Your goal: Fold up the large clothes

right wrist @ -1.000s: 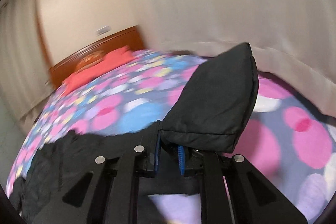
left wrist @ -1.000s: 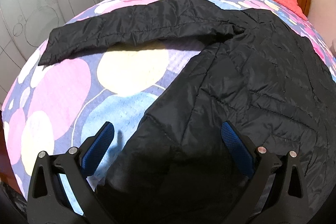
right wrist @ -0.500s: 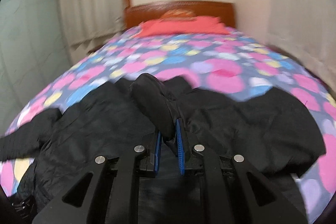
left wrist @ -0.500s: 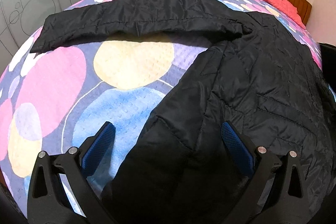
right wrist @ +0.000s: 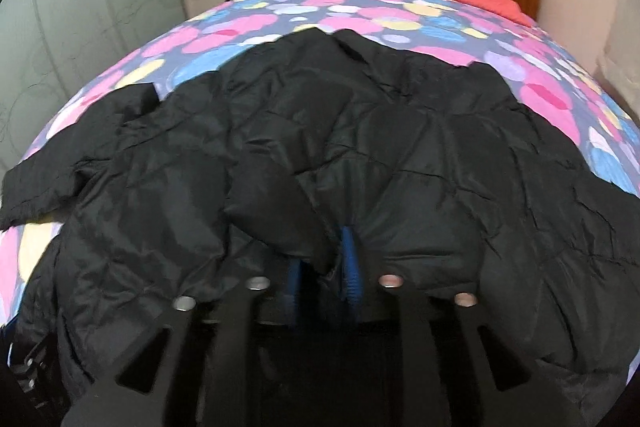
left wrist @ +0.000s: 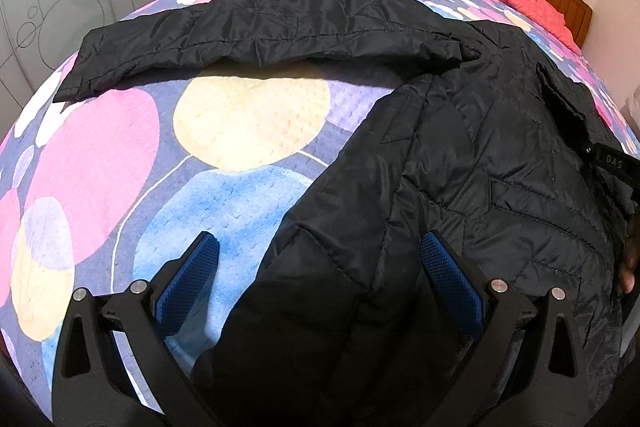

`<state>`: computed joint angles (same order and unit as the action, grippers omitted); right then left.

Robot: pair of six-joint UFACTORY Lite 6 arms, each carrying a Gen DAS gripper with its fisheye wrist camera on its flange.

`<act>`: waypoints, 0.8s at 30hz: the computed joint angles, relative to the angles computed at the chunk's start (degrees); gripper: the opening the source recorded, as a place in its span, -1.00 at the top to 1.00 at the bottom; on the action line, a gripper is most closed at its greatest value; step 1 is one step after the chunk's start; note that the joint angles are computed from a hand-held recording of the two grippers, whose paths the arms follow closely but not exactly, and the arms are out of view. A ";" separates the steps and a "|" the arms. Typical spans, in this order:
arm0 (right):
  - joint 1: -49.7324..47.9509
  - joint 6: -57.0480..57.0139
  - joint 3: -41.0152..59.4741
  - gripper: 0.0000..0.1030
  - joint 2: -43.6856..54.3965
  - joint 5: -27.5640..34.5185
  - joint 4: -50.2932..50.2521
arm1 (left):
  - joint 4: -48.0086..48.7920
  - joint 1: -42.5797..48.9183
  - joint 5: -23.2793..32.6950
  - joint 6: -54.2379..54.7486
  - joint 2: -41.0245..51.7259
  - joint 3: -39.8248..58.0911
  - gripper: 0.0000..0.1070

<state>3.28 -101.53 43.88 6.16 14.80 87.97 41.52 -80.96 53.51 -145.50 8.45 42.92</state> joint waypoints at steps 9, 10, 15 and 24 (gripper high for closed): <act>-12.91 5.61 -9.54 -0.34 -21.03 18.58 -12.68 | 0.11 0.64 -0.36 0.57 0.09 -0.16 -0.89; -18.41 5.34 -8.63 -0.31 -21.53 21.01 -13.04 | 0.11 0.64 -0.36 0.57 0.09 -0.16 -0.89; -36.32 8.31 8.18 -0.03 -4.65 19.42 -13.70 | 0.40 0.97 -0.68 0.72 0.26 -0.48 -0.89; -39.36 25.56 35.78 0.13 28.16 9.76 -26.62 | 0.34 1.53 -0.75 1.72 1.01 0.09 -0.89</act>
<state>-36.08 -75.97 79.66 34.32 24.57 61.35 41.86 -79.43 52.75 -143.78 9.45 43.00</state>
